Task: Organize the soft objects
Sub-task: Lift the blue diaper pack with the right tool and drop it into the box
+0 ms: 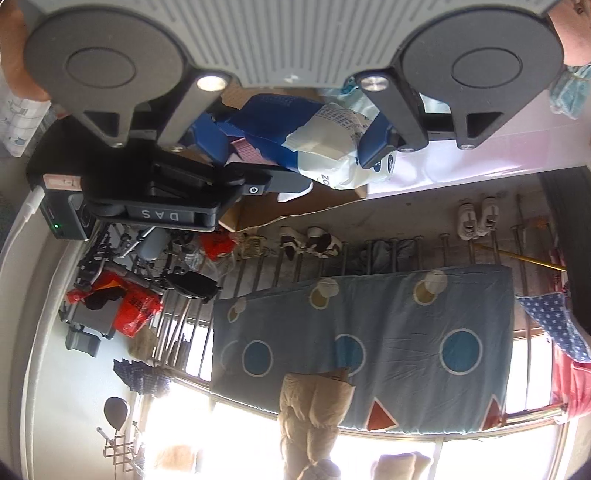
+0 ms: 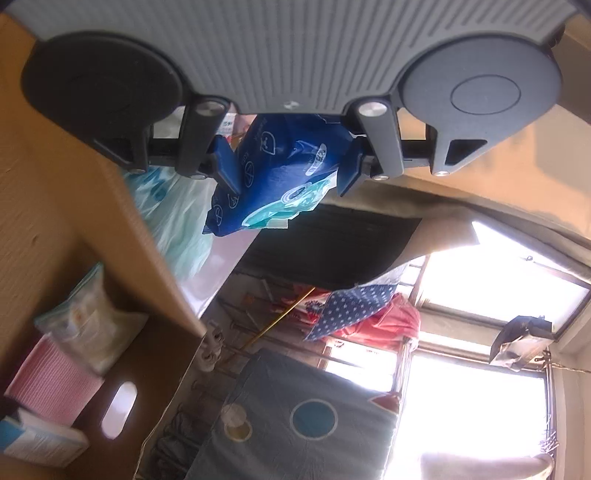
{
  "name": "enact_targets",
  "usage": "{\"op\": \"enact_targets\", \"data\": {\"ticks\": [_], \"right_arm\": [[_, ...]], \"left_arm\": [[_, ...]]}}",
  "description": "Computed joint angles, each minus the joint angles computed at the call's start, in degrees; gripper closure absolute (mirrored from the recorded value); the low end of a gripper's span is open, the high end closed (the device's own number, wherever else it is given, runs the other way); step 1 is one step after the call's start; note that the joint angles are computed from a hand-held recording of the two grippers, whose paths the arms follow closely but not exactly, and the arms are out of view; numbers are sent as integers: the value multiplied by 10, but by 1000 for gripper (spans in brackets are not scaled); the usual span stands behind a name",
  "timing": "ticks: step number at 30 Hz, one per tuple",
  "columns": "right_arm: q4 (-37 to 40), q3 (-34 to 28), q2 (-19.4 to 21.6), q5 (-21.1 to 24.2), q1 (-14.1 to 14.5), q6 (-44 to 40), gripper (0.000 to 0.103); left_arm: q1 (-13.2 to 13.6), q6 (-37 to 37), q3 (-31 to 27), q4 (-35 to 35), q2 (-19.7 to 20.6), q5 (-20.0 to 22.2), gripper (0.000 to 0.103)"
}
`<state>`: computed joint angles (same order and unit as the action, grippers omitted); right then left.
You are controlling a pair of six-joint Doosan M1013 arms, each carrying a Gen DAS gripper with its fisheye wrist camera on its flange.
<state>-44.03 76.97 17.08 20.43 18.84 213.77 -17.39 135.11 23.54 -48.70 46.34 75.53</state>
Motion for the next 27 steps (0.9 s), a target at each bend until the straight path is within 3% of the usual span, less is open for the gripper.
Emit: {"op": "enact_targets", "data": {"ticks": [8,12,15,21,24,27], "right_arm": [[89,68,-56,47,-35,-119,47],[230,78,-55,80,-59,-272,47],[318,84,-53,126,-75,-351,47],[348,65,-43,203,-83,-414,47],[377,35,-27,258,-84,-466,46],[444,-15,4,347,-88,-579,44]], "left_arm": [[-43,-7,7,10,7,32,25],[-55,-26,-13,45,26,63,28],[-54,-49,-33,58,41,75,31],[-40,-92,-96,62,69,91,30],[-31,-95,-106,74,71,91,27],[-22,-95,-114,97,71,98,26]]}}
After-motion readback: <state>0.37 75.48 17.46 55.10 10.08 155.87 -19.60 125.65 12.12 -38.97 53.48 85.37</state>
